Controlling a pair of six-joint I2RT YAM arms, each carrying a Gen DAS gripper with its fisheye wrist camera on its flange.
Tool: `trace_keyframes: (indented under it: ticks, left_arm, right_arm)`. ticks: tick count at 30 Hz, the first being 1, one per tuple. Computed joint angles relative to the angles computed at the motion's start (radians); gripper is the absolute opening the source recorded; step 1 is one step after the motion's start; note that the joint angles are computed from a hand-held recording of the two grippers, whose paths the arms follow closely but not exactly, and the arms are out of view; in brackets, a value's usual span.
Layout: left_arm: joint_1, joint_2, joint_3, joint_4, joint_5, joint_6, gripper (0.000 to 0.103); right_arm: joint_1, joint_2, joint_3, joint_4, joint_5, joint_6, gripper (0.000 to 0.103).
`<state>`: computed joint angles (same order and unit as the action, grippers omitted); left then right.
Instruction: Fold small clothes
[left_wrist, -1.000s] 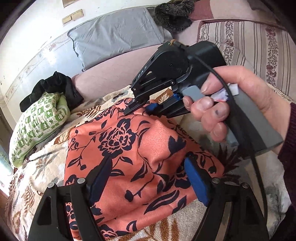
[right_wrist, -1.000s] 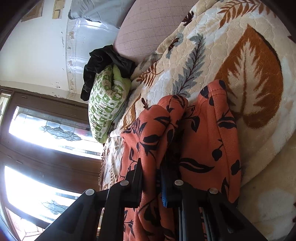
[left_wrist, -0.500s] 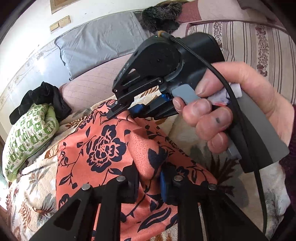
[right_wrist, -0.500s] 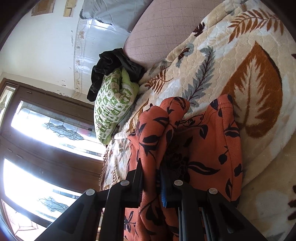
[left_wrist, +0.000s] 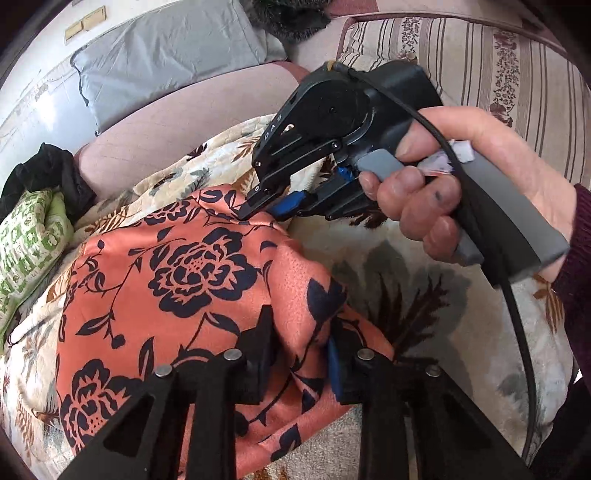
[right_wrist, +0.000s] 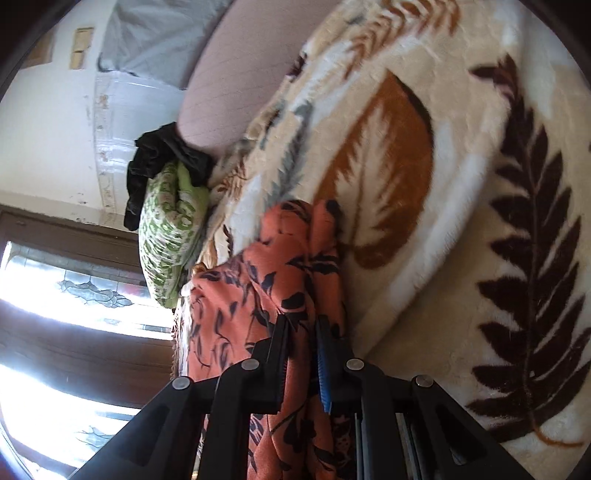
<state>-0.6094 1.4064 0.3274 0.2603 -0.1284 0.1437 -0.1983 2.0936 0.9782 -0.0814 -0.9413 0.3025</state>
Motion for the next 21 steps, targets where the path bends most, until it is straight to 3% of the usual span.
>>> trace_keyframes:
  ticks: [1, 3, 7, 9, 12, 16, 18, 21]
  left_arm:
    - [-0.005, -0.043, -0.007, -0.039, 0.000, 0.004, 0.040]
    - [0.016, -0.189, -0.041, -0.120, 0.036, 0.016, 0.061]
    - [0.160, -0.584, -0.119, -0.298, 0.140, 0.114, 0.069]
    - [0.273, -0.648, -0.128, -0.310, 0.157, 0.165, 0.074]
    - [0.476, -0.570, -0.117, -0.236, 0.206, 0.190, 0.074]
    - [0.740, -0.213, -0.018, -0.135, 0.341, 0.175, 0.074]
    - [0.800, -0.064, 0.046, -0.171, 0.383, 0.190, 0.075]
    - [0.847, -0.010, 0.073, -0.207, 0.453, 0.197, 0.076]
  right_arm:
    - [-0.009, 0.021, 0.008, 0.008, -0.024, 0.031, 0.018]
    - [-0.020, -0.018, -0.010, 0.039, -0.019, 0.074, 0.018]
    - [-0.003, -0.213, -0.138, 0.196, 0.066, 0.111, 0.018]
    - [0.024, -0.248, -0.145, 0.174, 0.041, 0.093, 0.018]
    - [0.105, -0.277, -0.137, 0.066, 0.104, 0.033, 0.018]
    - [0.192, -0.359, -0.183, -0.051, 0.202, -0.069, 0.018]
    - [0.223, -0.400, -0.209, -0.128, 0.259, -0.133, 0.018]
    - [0.236, -0.399, -0.239, -0.190, 0.323, -0.222, 0.017]
